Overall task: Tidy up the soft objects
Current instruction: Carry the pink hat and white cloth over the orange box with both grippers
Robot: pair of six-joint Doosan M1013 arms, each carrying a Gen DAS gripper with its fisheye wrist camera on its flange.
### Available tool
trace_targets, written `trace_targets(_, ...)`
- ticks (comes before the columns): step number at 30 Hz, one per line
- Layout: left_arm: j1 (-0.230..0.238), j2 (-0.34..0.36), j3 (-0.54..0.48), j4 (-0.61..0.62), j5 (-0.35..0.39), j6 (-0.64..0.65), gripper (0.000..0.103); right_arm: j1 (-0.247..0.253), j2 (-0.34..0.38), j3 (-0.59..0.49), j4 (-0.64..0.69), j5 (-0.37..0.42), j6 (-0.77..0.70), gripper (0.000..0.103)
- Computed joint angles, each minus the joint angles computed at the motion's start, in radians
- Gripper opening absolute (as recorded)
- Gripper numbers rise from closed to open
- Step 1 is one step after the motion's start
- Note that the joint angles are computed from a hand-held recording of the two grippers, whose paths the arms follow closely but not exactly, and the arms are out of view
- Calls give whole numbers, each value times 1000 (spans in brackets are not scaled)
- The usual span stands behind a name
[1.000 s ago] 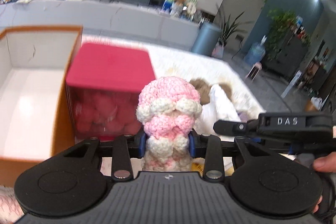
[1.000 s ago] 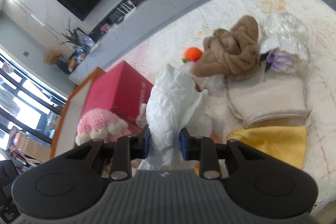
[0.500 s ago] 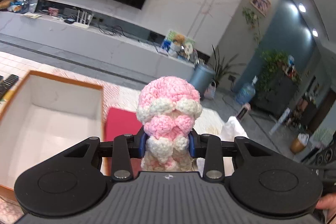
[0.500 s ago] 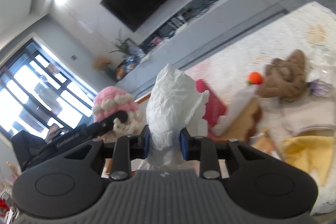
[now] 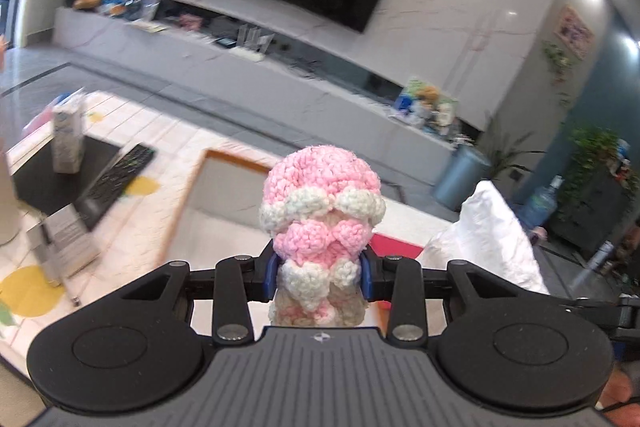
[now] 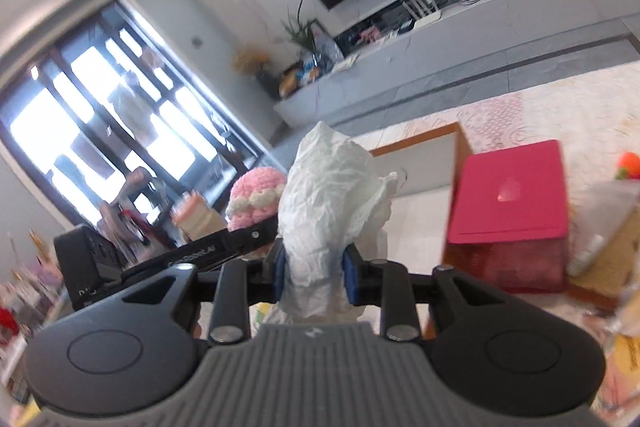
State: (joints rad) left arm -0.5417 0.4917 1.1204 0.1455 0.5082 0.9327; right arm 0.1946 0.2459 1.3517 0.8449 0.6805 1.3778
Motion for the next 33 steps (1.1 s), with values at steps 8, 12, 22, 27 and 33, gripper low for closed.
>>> trace_targets(8,9,73,-70,138,199,-50,42,51,120,-144,-181,85,122,28)
trace_targets(12,0,90,-94,165,279,-25,42,56,149,-163,-181,98,144,28)
trace_targets(22,-3,102,-110,154,351,27,55,70,166,-180,-232,109,150,28)
trace_targets(27,-2,89,-98,125,350,58,74,90,174,-204,-346,114,228,28)
trace_targets(33,-4,80,-86,123,349,51,78,96,182,-220,-417,148,269,28)
